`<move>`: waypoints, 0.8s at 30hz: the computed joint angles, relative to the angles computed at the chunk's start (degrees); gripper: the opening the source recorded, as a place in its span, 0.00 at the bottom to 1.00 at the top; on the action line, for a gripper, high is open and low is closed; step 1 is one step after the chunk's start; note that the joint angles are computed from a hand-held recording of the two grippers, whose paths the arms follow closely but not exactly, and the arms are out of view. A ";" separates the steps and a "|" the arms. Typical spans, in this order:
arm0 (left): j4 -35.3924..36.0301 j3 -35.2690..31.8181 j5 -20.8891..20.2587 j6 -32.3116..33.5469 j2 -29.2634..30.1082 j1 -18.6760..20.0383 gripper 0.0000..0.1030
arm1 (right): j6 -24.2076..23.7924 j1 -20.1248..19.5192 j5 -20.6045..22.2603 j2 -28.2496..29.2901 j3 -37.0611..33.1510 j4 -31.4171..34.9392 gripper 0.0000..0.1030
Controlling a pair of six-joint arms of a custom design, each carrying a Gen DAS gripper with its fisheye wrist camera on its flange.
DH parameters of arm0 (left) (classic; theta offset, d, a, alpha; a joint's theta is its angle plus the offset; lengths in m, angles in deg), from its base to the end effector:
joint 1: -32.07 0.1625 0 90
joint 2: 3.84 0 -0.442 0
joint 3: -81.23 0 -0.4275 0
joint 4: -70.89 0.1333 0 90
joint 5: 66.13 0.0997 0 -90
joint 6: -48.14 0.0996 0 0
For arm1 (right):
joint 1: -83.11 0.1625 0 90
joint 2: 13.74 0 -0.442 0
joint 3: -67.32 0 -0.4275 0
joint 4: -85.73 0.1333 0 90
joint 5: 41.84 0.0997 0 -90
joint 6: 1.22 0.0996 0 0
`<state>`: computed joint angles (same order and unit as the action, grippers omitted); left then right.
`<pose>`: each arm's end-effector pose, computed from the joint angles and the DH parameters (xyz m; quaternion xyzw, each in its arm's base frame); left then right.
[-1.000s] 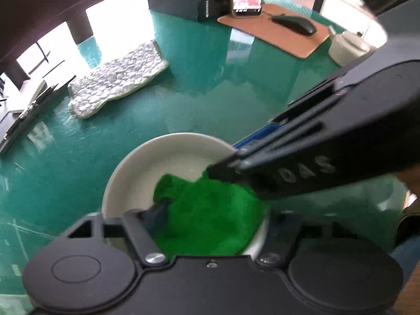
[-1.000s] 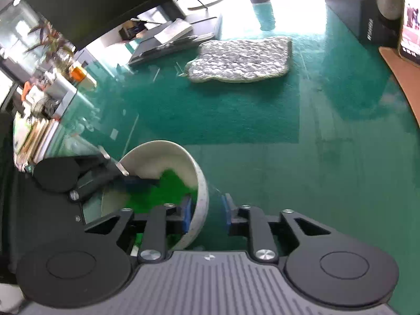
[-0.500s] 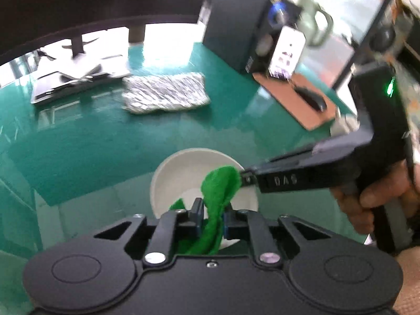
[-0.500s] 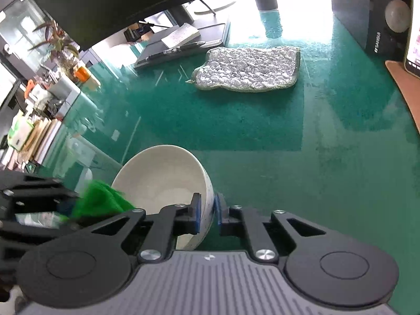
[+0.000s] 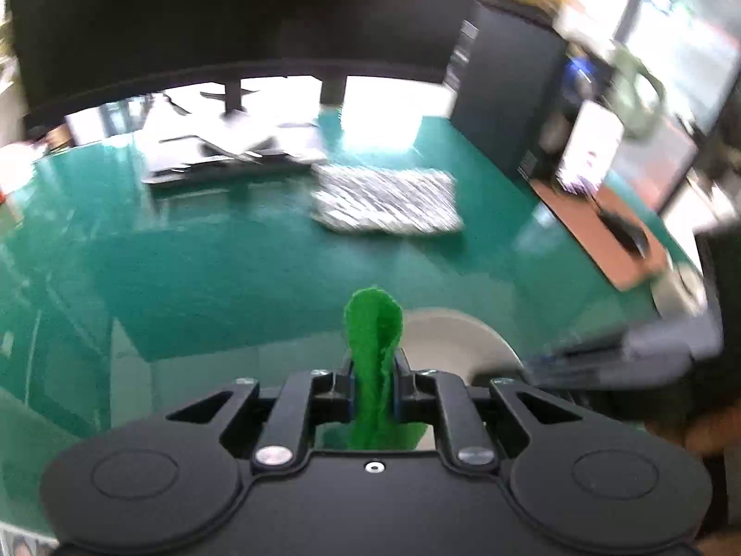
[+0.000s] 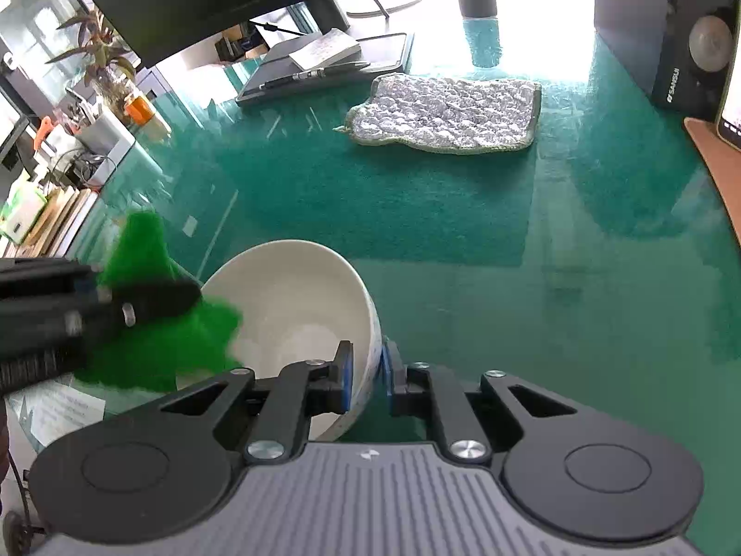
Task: Clean bowl
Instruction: 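Grip the bowl rim with the right gripper while the left gripper wipes inside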
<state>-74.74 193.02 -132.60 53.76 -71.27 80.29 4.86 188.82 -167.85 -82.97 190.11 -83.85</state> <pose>-0.2647 -0.5560 0.2017 0.3733 0.9001 -0.1544 0.1631 0.2170 -0.4954 0.2032 0.0084 -0.9292 0.2672 0.2553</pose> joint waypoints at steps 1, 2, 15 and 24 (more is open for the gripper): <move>0.45 -0.24 -0.83 1.18 -0.11 -0.10 0.14 | 0.16 0.00 -0.01 -0.11 0.04 0.18 0.12; 0.41 -0.21 -1.71 3.71 -0.03 -0.58 0.14 | 0.33 0.02 -0.07 -0.17 0.03 0.39 0.12; 21.24 -9.32 -5.66 14.35 8.56 1.14 0.27 | 6.45 1.22 -2.76 0.18 -1.67 6.36 0.13; 23.62 -11.01 -4.75 29.78 9.22 0.16 0.84 | 8.71 3.11 -6.05 2.62 -2.57 5.47 0.10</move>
<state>-51.12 182.01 -137.35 83.54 -62.04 80.45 13.58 191.94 -173.90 -80.35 187.54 -78.39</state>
